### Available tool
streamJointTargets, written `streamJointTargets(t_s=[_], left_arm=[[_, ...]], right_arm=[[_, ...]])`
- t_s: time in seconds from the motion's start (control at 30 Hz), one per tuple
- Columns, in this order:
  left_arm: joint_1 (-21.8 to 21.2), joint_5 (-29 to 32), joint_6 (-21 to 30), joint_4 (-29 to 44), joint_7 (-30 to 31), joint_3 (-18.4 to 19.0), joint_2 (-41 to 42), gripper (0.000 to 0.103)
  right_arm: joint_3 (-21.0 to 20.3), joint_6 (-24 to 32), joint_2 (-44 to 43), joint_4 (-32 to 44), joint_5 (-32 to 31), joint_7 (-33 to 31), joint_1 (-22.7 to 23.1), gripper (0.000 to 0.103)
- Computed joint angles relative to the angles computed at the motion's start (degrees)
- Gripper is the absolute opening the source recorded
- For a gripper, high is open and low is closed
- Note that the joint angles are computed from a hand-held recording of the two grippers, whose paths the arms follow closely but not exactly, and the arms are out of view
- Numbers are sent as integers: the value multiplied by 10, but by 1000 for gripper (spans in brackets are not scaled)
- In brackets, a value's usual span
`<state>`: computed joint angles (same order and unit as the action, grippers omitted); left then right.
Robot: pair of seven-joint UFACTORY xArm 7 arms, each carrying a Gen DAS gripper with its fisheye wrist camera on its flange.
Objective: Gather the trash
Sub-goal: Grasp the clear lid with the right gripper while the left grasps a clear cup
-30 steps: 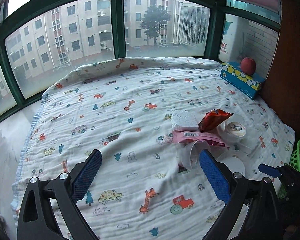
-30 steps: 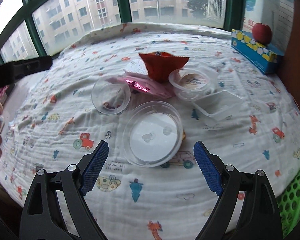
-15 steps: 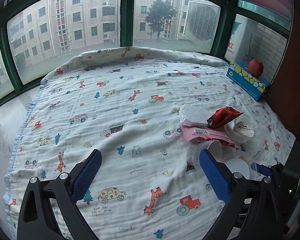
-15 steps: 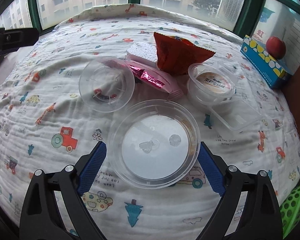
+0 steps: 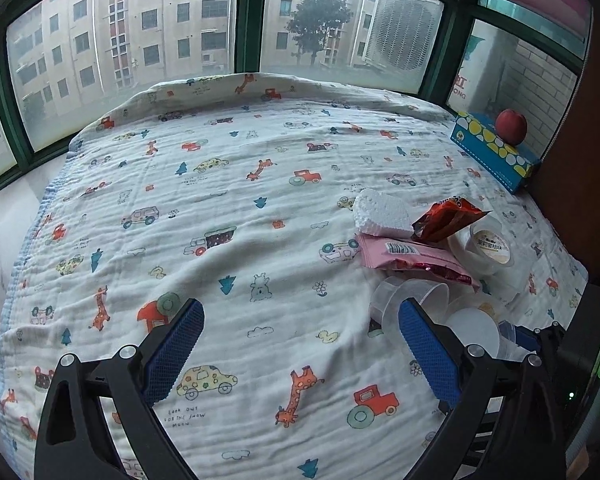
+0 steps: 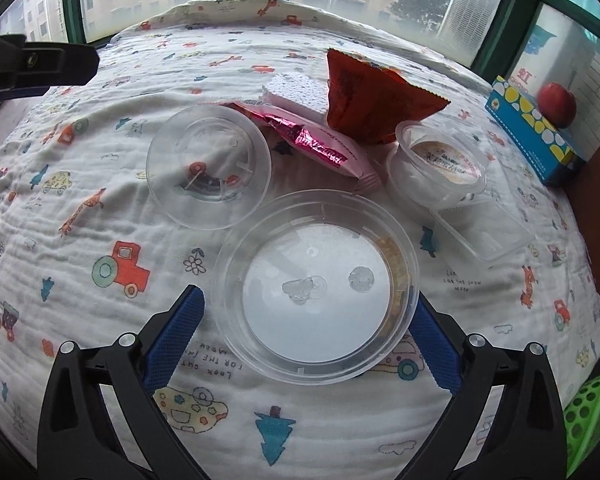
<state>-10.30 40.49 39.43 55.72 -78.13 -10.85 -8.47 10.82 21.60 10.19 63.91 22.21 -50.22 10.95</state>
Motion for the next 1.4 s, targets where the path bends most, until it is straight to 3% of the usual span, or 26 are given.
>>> streamJointTargets(t_s=[0.07, 0.27, 0.67, 0.87, 0.93, 1.1, 1.4], left_arm=[[-2, 1, -3, -1, 7, 0, 2, 95], [-11, 2, -23, 8, 31, -1, 23, 94], [-52, -29, -59, 61, 100, 24, 105, 66], [-68, -41, -50, 85, 111, 40, 133, 39], [-71, -53, -48, 89, 115, 44, 138, 25], [-77, -57, -48, 88, 104, 50, 135, 5], [-83, -44, -39, 92, 91, 36, 105, 4]], right_arm=[[2, 2, 1, 4, 15, -4, -6, 91], [2, 45, -6, 18, 65, -26, -19, 91], [-31, 139, -42, 33, 158, -53, -38, 91], [-46, 167, -52, 37, 188, -59, -47, 91], [-50, 170, -58, 35, 195, -62, -49, 91], [-61, 179, -74, 32, 219, -78, -57, 91], [-85, 188, -106, 23, 257, -102, -69, 91]])
